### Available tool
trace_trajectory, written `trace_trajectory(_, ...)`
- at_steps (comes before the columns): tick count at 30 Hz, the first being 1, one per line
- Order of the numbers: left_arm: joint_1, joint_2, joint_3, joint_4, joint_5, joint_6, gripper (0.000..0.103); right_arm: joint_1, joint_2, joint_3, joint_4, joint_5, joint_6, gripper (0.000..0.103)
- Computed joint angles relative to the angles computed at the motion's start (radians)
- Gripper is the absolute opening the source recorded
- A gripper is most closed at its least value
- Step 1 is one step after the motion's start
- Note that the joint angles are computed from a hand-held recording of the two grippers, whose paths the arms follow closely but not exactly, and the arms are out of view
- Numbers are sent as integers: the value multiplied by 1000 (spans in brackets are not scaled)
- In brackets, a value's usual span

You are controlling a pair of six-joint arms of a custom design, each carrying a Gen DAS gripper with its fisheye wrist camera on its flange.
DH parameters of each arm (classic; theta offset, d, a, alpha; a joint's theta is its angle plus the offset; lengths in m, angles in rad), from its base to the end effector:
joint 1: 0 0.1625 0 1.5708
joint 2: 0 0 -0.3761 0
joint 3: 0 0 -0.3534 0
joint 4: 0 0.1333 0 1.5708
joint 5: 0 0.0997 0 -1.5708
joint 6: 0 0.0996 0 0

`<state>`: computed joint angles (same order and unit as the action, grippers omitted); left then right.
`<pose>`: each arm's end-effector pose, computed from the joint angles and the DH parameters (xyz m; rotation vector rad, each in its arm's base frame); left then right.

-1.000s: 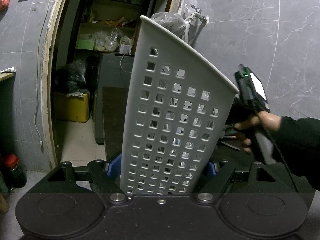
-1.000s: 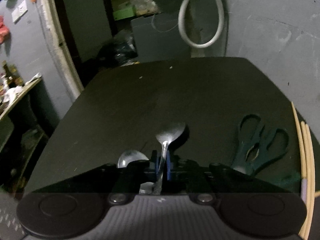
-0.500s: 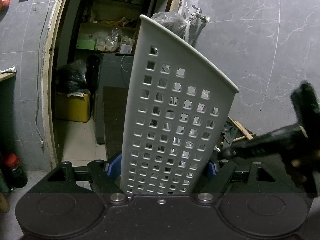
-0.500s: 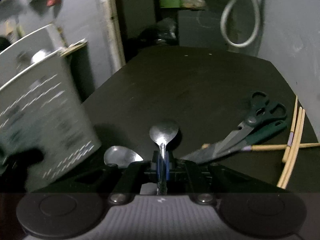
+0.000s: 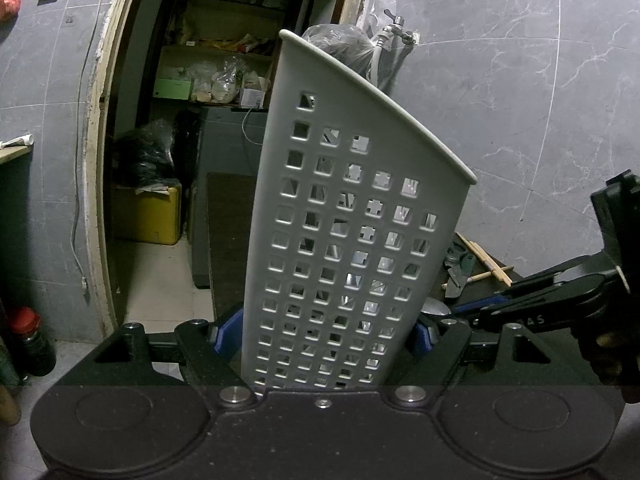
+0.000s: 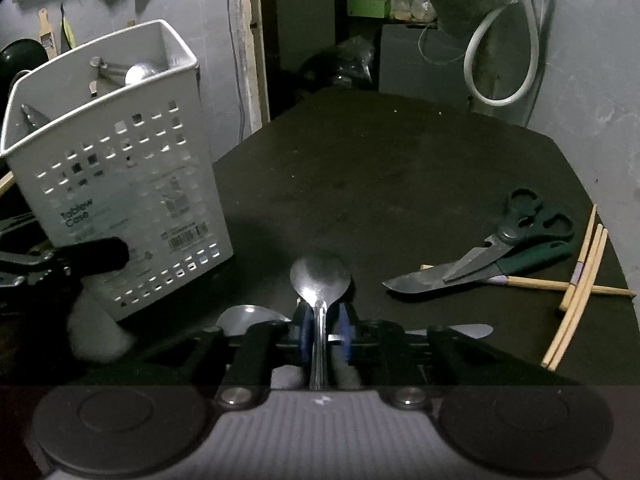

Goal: Organize utensils
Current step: 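Close the right tool on the spoon handle and lift it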

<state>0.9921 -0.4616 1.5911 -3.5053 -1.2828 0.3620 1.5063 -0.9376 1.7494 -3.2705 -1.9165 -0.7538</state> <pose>-0.2069 -0.6121 0.0161 1.0784 2.4902 -1.1888 0.0606 -0.6065 0.2275 0.6100 -2.2766 0.8618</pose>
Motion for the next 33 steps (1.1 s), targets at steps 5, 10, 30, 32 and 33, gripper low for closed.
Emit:
trace_trajectory(5, 0, 0, 0, -1, 0, 0, 80, -1, 20, -22, 0, 0, -6, 15)
trace_trajectory(10, -1, 1, 0, -1, 1, -1, 80, -10, 14, -7, -27, 19, 12, 6)
trace_trajectory(30, -1, 0, 0, 0, 1, -1, 80, -94, -68, 170, -409, 479, 49, 7)
trace_trajectory(32, -1, 0, 0, 0, 1, -1, 80, -102, -64, 169, -437, 523, 58, 7)
trace_trajectory(33, -1, 0, 0, 0, 1, -1, 80, -105, -61, 167, -450, 547, 62, 7)
